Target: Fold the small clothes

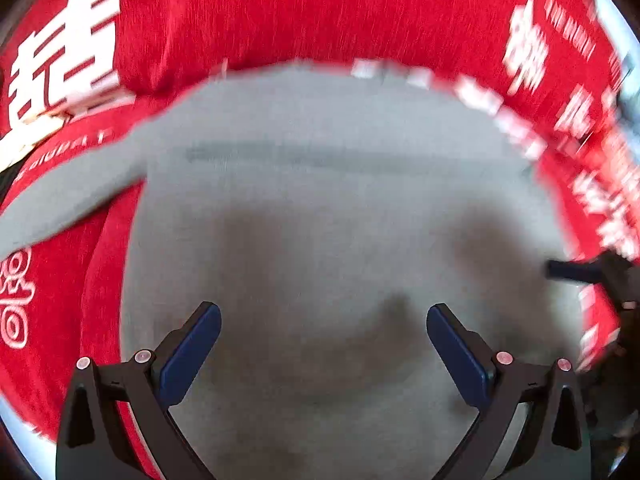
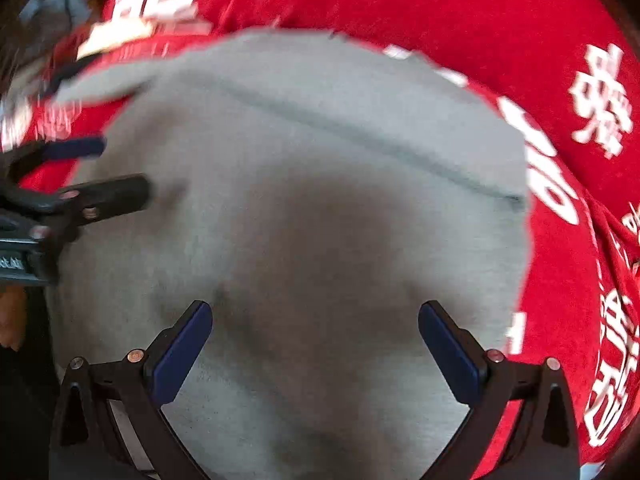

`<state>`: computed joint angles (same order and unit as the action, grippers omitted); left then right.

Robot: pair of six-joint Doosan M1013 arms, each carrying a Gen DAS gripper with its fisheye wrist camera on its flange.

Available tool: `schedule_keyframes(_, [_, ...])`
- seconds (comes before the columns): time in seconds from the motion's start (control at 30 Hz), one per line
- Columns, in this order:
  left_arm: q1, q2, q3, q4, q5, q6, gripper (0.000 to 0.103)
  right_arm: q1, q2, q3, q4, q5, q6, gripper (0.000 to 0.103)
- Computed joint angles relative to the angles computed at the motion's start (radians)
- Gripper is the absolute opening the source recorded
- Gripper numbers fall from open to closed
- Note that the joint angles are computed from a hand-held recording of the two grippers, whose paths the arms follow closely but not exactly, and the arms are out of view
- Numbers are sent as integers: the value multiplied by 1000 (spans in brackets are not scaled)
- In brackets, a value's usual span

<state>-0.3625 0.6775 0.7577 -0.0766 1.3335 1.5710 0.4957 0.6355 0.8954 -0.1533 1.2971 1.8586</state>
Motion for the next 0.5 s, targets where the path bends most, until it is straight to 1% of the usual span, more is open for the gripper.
schedule_keyframes(0.03, [-4,-21,47,27,-19,49,103,7,-5,27,-13,-7,-25,103])
schedule_keyframes(0.07, [-9,-65,119,47,-91,50,103,13,-37,82,-32,-67,-8,103])
schedule_keyframes(0.1, [-10,-101,187,56,-143,68,103,11,-56,112,-17,-78,-1,103])
schedule_keyframes(0.17, [5,-147,262,21,-150,87,103,9,-104,191,-11,-93,19,103])
schedule_keyframes(0.23, [11,-179,312,37,-133,109,103,20,-147,266,-37,-97,0,103])
schedule_keyframes(0.27, [14,-186,322,32,-126,107,103,28,-161,291,-53,-93,-18,103])
schedule_keyframes(0.3, [16,-186,320,35,-92,96,103,36,-173,314,-66,-85,-41,103])
schedule_keyframes(0.33, [14,-178,304,56,-43,81,103,40,-175,318,-77,-57,-62,103])
schedule_keyframes(0.37, [15,-177,296,54,-27,76,103,52,-166,306,-106,-21,-83,103])
schedule_keyframes(0.4, [13,-177,290,44,-37,72,103,58,-159,294,-131,10,-109,103])
schedule_keyframes(0.43, [13,-182,286,33,-72,71,103,62,-150,272,-135,34,-137,103])
schedule_keyframes(0.5, [9,-181,269,26,-120,63,103,64,-146,246,-142,12,-155,103])
